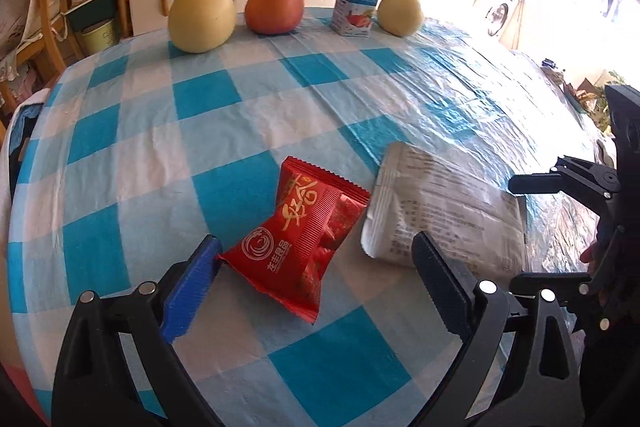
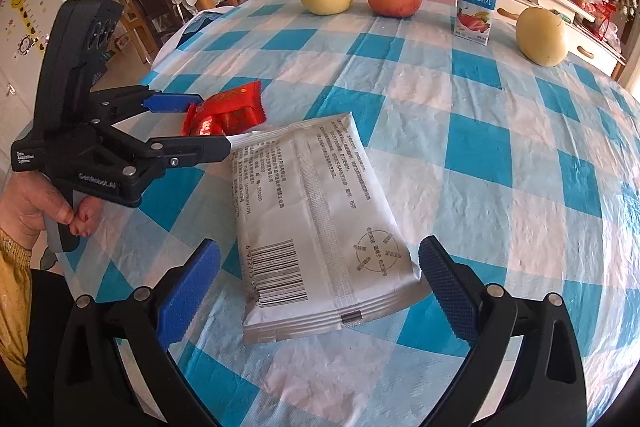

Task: Collect trash
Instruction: 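Move both tools back over the table toward the red sachet and white bag, then grasp the red sachet with the left tool while the right tool grasps the white printed bag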

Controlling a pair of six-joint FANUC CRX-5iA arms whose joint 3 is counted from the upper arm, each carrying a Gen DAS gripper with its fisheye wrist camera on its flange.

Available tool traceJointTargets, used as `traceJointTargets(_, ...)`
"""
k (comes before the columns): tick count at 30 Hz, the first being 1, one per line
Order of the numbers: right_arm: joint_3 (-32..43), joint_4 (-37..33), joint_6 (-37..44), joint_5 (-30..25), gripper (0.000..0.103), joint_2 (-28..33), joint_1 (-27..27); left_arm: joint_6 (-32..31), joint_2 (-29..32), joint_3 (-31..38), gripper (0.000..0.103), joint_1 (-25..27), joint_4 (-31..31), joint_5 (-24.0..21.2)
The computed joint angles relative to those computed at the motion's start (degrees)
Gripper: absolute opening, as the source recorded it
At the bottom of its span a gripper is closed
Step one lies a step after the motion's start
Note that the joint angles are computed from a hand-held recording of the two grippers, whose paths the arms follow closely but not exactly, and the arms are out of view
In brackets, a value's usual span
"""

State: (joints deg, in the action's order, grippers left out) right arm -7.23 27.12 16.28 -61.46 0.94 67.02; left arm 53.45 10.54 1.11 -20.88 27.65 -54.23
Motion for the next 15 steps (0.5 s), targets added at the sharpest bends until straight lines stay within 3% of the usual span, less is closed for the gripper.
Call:
traceJointTargets(7,0.3,-0.8,1.1,0.1,0.098,0.9,-0.7,3.7,-0.5,1.5,0.096,-1.2,-7.5,2.5)
traceJointTargets(12,0.4,-0.6,1.6,0.4,0.098,1.6,-0.8,3.7,0.0,1.5,0.096,-1.7,-7.6,4.0)
traceJointTargets(15,0.9,-0.1,2.4,-0.2,0.098,2.5,-0.7,3.5,0.4,1.7,0.085,-2.2,-7.2,4.6)
